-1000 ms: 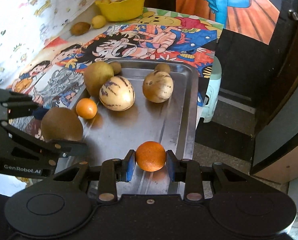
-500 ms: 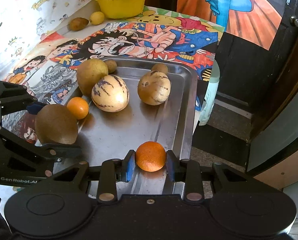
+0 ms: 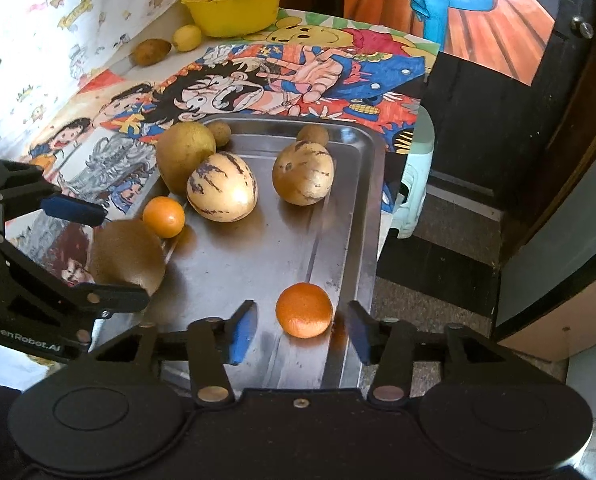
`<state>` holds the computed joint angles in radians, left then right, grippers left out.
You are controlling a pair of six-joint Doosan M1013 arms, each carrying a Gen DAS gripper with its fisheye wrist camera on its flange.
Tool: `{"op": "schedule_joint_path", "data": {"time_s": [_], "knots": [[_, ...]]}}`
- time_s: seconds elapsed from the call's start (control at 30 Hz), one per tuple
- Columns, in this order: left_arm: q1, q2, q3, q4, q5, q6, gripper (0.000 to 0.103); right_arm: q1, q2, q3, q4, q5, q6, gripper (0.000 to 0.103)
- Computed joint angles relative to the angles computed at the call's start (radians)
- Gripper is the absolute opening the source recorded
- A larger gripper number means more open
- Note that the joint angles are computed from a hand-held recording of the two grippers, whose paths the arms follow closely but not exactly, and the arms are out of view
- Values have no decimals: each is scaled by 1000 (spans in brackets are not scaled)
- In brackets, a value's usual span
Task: Organize fruits
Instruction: 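Carry the kiwi and small orange onto the metal tray and open both tools, then move both tools back toward the pear and lemon by the yellow bowl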
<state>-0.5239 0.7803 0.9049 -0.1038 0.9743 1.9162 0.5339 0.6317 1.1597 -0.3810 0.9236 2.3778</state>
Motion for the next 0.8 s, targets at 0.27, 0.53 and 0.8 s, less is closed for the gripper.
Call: {"op": "schedule_joint_path", "data": {"time_s": [0.27,0.53,0.8], "knots": [[20,-22,-3,-43,75,-3,98,20,-32,9,27,34,132,77],[39,-32,-6,-61,177,17,102,55,-33,-21,41,114,241,96],[50,-57,31,-42,236,48,102,70,-15,-67,116,165,245,101]]}}
